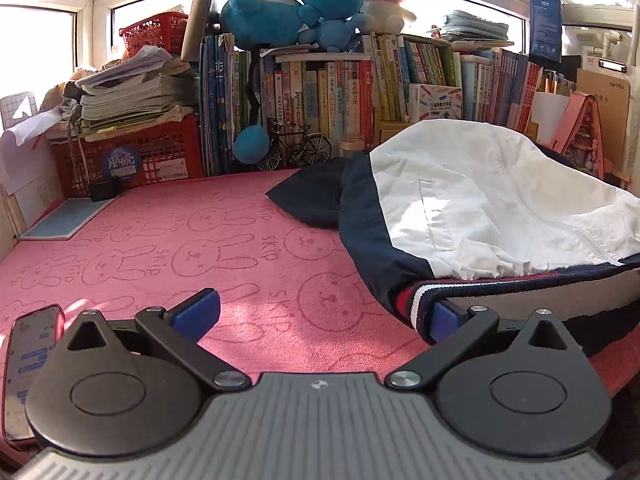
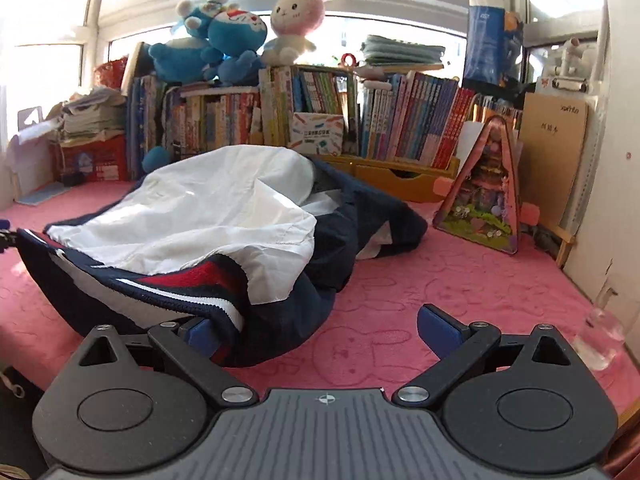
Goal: Fold clothes
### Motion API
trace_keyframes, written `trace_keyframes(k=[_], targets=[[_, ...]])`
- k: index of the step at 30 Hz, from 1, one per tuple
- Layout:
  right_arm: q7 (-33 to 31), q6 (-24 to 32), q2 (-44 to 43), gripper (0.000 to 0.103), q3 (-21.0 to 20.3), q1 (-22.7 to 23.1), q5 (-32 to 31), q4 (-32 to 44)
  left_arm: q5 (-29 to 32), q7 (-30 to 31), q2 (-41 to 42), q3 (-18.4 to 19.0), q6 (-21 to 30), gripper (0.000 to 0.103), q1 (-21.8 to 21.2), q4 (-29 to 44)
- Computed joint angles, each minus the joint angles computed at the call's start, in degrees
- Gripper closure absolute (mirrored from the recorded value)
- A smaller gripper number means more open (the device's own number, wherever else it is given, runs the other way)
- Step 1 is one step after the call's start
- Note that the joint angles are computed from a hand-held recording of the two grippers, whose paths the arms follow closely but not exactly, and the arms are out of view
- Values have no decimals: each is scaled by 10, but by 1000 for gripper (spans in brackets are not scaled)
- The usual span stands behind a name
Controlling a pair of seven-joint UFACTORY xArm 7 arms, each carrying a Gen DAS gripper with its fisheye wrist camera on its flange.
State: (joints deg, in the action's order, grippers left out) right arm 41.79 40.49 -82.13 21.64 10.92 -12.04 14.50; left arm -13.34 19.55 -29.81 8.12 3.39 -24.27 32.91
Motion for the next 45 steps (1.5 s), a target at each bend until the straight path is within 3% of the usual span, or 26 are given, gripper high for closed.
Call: trace_keyframes(k=[2, 4, 6, 8, 11, 13, 16, 18, 19, 22, 24, 27, 29, 31, 33, 35, 38, 41, 45], targets=[[43, -19, -7, 4, 0, -3, 25, -14, 7, -4, 14, -16, -13, 0, 7, -2], [79, -31, 37, 4, 45, -21, 23, -4, 17, -17, 36, -35, -22, 0, 14, 3], [109, -38, 106, 4, 133, -66, -19, 29, 12, -19, 53, -25, -20, 0, -7, 12], [143, -33, 165, 2, 247, -143, -81, 80, -1, -13, 68, -8, -20, 0, -35, 19], [179, -6, 212, 2, 377, -250, -155, 146, -6, -23, 87, -17, -26, 0, -29, 27], [193, 13, 234, 2, 408, -284, -177, 165, -12, -29, 92, -18, -27, 0, -27, 30], [211, 84, 228, 2, 392, -256, -175, 160, -3, -49, 94, -40, -29, 0, 4, 26], [213, 155, 197, 1, 359, -195, -166, 144, 3, -60, 93, -46, -26, 0, 15, 24], [212, 187, 180, 0, 337, -158, -159, 135, 0, -60, 92, -38, -22, 0, 10, 24], [211, 267, 136, 0, 280, -54, -136, 125, -51, -9, 85, 42, -2, 0, -76, 29], [212, 285, 121, 0, 234, 16, -114, 118, -84, 21, 81, 64, 8, 0, -105, 30], [231, 285, 79, 0, 161, 112, -68, 88, -83, 17, 88, 26, 11, 0, -64, 27], [203, 370, 120, 0, 189, 95, -72, 114, -102, 32, 80, 36, 21, 0, -70, 25], [156, 469, 197, 1, 255, 72, -115, 143, -97, 30, 65, 16, 31, 0, -43, 17], [144, 513, 223, 1, 264, 84, -132, 145, -84, 22, 50, -4, 41, 0, -15, 7], [173, 487, 186, 1, 217, 137, -126, 127, -72, 18, 34, -15, 50, 0, 3, -2], [190, 340, 130, 1, 153, 220, -143, 87, -46, 2, 23, -42, 49, 0, 30, -13], [176, 218, 167, 0, 150, 195, -173, 77, -18, -28, 16, -67, 47, 0, 59, -20], [147, 197, 203, 1, 147, 158, -186, 67, 17, -49, -27, -68, 70, 0, 91, -43]])
